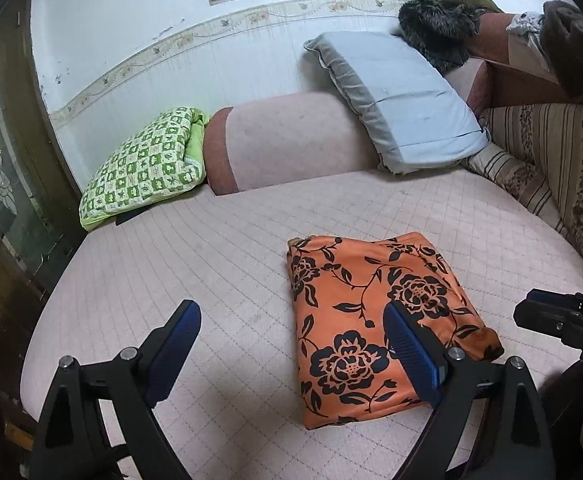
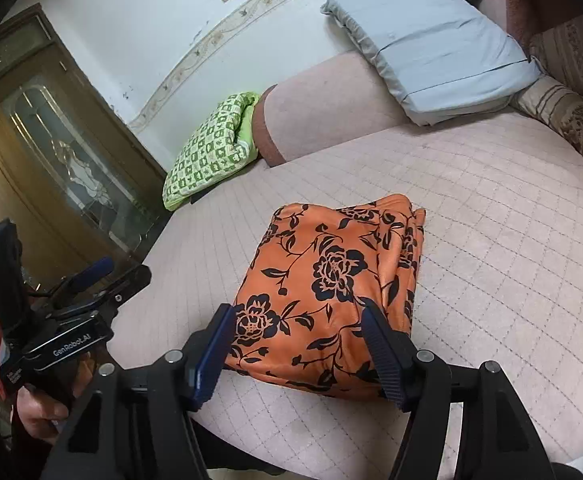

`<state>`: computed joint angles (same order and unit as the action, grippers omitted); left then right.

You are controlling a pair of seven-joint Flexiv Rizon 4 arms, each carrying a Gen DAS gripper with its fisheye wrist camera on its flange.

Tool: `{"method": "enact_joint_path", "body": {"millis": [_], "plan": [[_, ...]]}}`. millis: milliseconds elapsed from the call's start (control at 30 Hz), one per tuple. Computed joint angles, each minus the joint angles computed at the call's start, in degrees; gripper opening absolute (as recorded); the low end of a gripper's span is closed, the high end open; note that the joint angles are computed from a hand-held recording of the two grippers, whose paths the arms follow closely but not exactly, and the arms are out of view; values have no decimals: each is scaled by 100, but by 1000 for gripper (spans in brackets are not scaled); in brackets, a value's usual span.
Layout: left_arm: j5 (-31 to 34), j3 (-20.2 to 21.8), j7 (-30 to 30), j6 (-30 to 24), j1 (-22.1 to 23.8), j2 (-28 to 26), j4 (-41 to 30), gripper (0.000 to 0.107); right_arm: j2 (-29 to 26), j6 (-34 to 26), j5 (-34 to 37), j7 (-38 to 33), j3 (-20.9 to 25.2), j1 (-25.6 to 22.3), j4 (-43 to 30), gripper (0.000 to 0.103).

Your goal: Fold small clothes

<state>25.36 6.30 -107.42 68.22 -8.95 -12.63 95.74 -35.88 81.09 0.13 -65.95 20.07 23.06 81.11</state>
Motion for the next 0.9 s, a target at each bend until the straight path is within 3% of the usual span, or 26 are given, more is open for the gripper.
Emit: {"method": "enact_joint_path", "body": {"millis": [133, 300, 633, 700, 867, 900], "plan": [[-154, -29, 29, 0, 38, 13, 62, 93, 58, 108, -98, 57, -158, 91, 106, 69], [137, 60, -215, -210, -41, -66, -70, 93, 0, 145, -87, 36, -55, 6, 88, 69], [-411, 55, -183, -298, 180, -265, 123, 93, -38, 38, -390, 434, -469, 264, 105, 69], [-812, -46, 14, -302, 337, -298, 254, 93, -62, 13, -420, 503, -492, 265, 108, 69], [-1122, 31, -106, -986, 348, -498, 126, 93, -149, -43, -440, 606, -481, 217, 106, 69], [-1164, 8, -48, -880, 386, -492, 216, 93, -165, -51, -435, 623, -474, 204, 106, 69]]}}
